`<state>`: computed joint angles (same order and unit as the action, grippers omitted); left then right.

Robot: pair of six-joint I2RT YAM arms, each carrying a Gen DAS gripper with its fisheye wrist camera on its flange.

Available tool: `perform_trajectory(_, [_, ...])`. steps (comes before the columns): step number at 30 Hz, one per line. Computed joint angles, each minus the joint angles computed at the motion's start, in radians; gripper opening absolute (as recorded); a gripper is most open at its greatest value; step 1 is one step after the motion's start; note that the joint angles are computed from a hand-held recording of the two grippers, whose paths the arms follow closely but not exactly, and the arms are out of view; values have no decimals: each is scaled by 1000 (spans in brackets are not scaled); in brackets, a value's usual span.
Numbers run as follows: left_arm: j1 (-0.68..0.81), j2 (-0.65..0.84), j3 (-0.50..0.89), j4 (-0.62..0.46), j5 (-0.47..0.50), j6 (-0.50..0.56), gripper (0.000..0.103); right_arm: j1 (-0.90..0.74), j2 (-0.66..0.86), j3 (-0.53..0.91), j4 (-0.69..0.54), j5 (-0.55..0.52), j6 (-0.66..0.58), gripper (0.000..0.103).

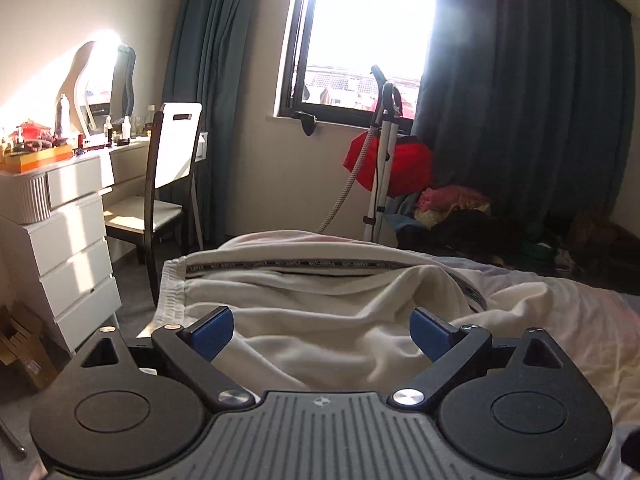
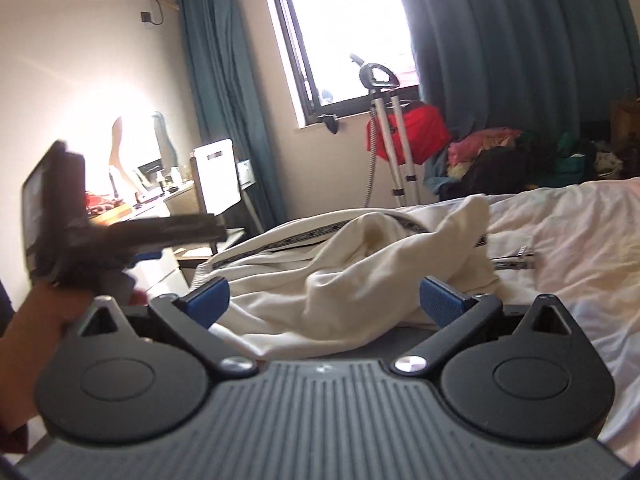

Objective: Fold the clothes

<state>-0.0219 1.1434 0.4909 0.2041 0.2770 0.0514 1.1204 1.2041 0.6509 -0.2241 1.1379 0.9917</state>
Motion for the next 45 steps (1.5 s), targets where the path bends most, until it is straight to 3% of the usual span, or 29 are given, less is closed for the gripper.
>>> perform_trajectory(3, [36,-271,-181,-121,72,12,97,49,-78,-7,-259,52,241,103])
perform_trajectory(7, [-42,-521,-319,-205,4,23,97,78,-100,-21,-376,120,310,103])
perform_trajectory(9, [-110,-543,-349,-196,-30,15,97,94,-130,-27,-450,145,363,103])
perform_trajectory(13, [-320,-196,-262,-8,-98,21,90,97,-238,-71,-598,178,513,103])
perform_trajectory(15, [-407,30,-137,52,-101,-37,89,86,-268,-85,-723,196,665,103])
perform_trajectory(18, [-520,296,85,90,-113,-103,89,35,-354,-132,-794,196,737,103])
perform_trajectory(20, [-593,458,269,95,-148,-130,89,-29,-460,-184,-734,174,648,103])
perform_trajectory(23, [-679,725,646,-13,-218,-157,89,-166,-670,-283,-557,107,408,103])
perform_trajectory(25, [-716,901,897,-143,-259,-162,84,-280,-776,-343,-443,31,243,103])
perform_trajectory(27, [-747,1076,1149,-268,-320,-138,57,-427,-860,-410,-317,-90,75,103])
perform_trajectory(28, [-767,1156,1274,-352,-393,-119,48,-512,-879,-442,-256,-169,11,103])
perform_trajectory(29, [-780,1229,1389,-432,-448,-109,32,-595,-885,-471,-200,-246,-39,103])
perform_trajectory(31, [-784,1314,1507,-503,-462,-101,22,-745,-849,-522,-86,-393,-102,103])
perform_trajectory(32, [-781,1314,1501,-496,-453,-97,17,-795,-816,-538,-37,-451,-116,103])
perform_trajectory(35, [-770,1215,1324,-358,-441,-74,14,-847,-714,-561,84,-528,-135,103])
perform_trajectory(40, [-757,812,715,5,-383,-69,12,-753,-616,-564,178,-463,-124,103])
perform_trajectory(45, [-724,339,116,237,-289,-56,12,-582,-617,-540,148,-319,-88,103])
